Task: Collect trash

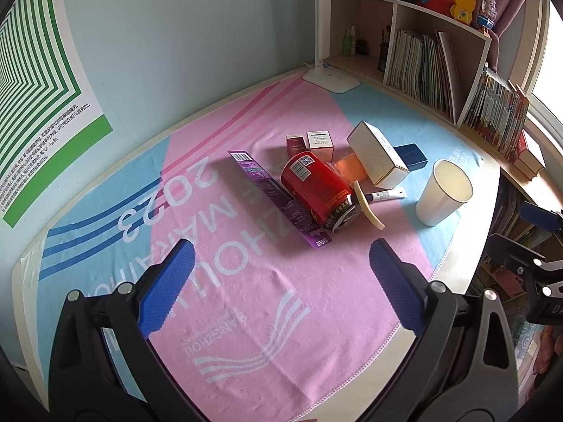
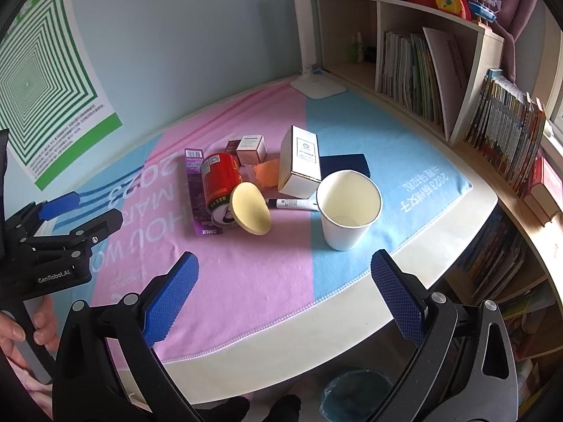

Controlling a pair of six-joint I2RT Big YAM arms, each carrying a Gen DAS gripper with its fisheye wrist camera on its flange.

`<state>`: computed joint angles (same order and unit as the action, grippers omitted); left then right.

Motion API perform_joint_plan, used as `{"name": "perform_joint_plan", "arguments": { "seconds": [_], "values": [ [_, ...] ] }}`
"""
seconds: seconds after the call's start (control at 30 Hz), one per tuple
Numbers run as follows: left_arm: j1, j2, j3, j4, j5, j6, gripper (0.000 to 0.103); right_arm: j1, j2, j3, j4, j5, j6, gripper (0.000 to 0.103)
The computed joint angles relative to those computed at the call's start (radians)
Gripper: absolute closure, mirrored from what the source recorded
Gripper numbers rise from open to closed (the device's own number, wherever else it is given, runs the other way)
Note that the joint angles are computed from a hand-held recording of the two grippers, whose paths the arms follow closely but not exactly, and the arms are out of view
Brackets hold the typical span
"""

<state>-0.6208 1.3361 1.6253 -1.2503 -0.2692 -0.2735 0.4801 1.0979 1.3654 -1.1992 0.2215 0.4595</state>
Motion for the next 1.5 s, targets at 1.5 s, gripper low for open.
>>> {"name": "perform_joint_plan", "arguments": {
  "seconds": [1.5],
  "values": [
    [0.009,0.010,0.006,-0.027,0.004,-0.028,0.006,-0.003,0.001,-0.011,0.013,-0.009,0.010,0.006]
  ]
}}
